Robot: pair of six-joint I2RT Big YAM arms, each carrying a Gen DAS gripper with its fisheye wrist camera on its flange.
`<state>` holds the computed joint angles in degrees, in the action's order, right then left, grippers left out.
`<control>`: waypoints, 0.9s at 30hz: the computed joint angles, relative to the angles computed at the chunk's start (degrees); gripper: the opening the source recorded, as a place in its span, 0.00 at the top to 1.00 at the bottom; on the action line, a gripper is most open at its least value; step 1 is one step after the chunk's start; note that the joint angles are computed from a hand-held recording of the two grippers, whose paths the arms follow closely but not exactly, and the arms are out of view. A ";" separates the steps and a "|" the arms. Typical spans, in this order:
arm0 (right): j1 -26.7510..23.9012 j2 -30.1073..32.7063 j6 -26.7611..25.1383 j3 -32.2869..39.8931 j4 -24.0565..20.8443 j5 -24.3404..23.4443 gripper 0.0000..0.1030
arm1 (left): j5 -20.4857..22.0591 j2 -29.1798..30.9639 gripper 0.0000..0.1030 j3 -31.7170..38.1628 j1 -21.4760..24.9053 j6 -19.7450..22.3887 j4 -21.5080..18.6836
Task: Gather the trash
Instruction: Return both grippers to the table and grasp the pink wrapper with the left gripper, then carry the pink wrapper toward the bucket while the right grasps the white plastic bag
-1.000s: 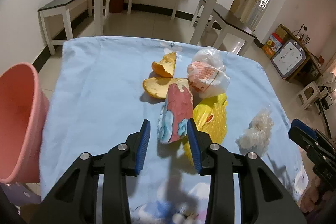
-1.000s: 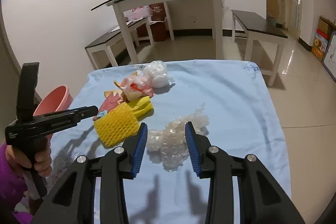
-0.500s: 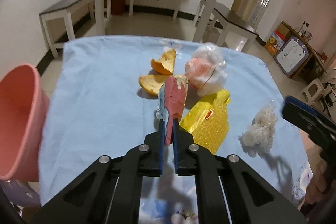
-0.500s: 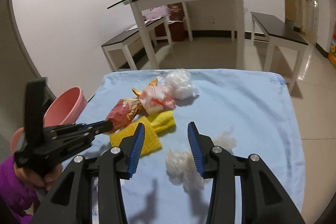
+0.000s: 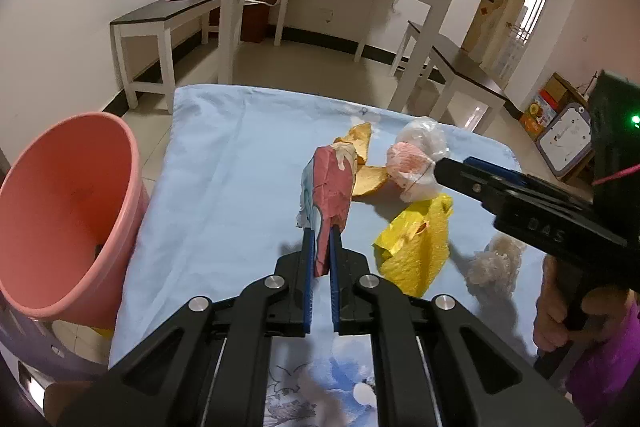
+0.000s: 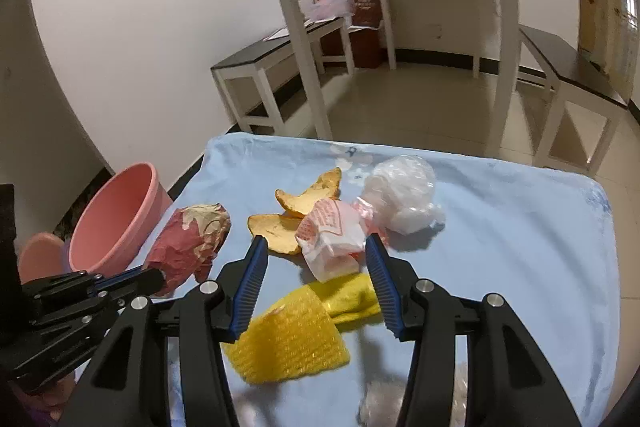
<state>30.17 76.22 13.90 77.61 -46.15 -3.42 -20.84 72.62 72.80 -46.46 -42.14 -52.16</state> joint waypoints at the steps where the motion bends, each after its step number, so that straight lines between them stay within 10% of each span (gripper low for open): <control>1: 0.06 0.58 -0.32 0.41 -0.05 0.22 0.51 | 0.04 -0.03 0.94 -0.03 0.03 -0.31 -0.14; 11: -0.07 6.29 -2.38 4.67 -4.02 0.33 0.87 | -0.48 -1.34 0.94 -1.07 0.60 -2.47 -1.36; 27: 1.46 -3.94 3.55 0.50 0.14 0.26 0.93 | -4.25 -6.54 0.94 -3.22 -1.49 -3.44 -0.62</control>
